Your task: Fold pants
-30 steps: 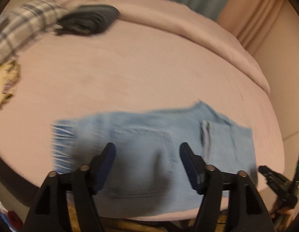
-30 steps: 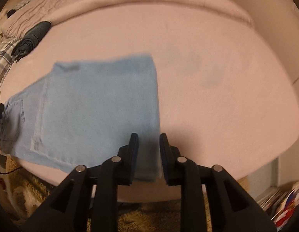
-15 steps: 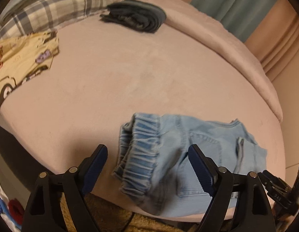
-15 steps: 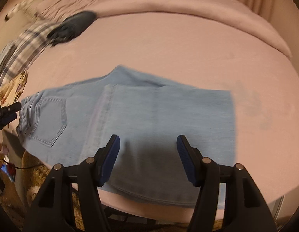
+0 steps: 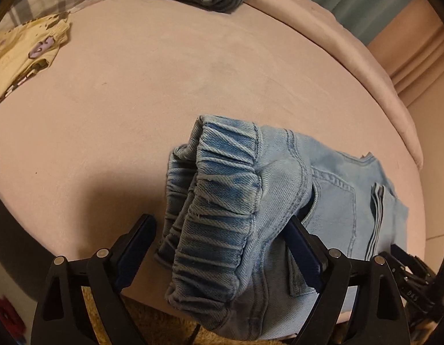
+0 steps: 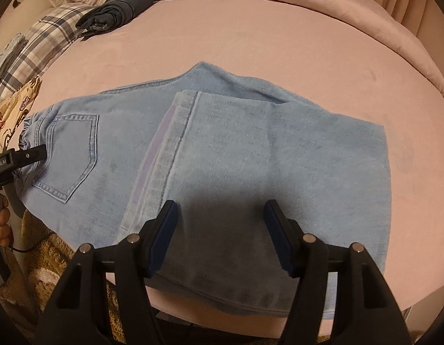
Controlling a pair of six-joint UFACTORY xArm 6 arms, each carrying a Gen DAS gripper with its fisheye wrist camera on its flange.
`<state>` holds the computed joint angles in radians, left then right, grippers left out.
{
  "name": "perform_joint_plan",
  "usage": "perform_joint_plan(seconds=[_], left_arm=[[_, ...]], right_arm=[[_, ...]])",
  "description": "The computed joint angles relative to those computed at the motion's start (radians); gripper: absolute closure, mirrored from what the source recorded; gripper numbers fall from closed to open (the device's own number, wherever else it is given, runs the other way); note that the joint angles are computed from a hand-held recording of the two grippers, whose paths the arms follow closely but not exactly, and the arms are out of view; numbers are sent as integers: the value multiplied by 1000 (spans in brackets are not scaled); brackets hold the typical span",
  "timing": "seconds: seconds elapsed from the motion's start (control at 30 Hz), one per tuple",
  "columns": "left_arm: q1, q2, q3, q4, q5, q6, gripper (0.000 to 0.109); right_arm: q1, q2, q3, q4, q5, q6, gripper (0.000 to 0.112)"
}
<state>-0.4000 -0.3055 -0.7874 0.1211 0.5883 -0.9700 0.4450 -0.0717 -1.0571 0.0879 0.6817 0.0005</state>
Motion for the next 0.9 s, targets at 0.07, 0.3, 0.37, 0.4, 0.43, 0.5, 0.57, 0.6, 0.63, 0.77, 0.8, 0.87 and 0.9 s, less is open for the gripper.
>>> perform_joint_plan(seconds=[0.07, 0.3, 0.37, 0.4, 0.43, 0.5, 0.57, 0.6, 0.63, 0.77, 0.8, 0.87, 0.9], left_arm=[[3, -3, 4, -21, -9, 27, 28], [-36, -20, -49, 75, 65, -19, 63], [-57, -29, -77, 125, 89, -54, 67], [-66, -35, -92, 137, 102, -66, 69], [-79, -37, -118, 141, 123, -65, 70], [-101, -41, -149, 153, 132, -71, 74], [-123, -40, -176, 166, 136, -75, 74], [-137, -34, -197, 172, 135, -70, 74], [-147, -26, -212, 177, 132, -71, 75], [-186, 34, -289, 188, 109, -48, 76], [-194, 52, -303, 145, 77, -7, 82], [-204, 91, -325, 33, 12, 100, 85], [-209, 118, -350, 5, 11, 151, 85]], right_arm=[[0, -3, 6, 0, -6, 4, 48], [-4, -8, 13, 25, -12, -6, 48], [-10, -14, 15, 62, -8, -25, 48], [-17, -20, 19, 86, -7, -41, 49], [-23, -24, 22, 109, -5, -52, 50], [-34, -32, 28, 154, -4, -73, 50], [-45, -43, 34, 198, -4, -92, 51], [-49, -51, 40, 208, -6, -95, 51], [-55, -62, 48, 215, -13, -98, 51], [-75, -102, 75, 257, -39, -119, 51], [-82, -112, 80, 275, -43, -127, 51], [-97, -132, 93, 316, -53, -145, 50], [-105, -138, 97, 338, -56, -160, 50]])
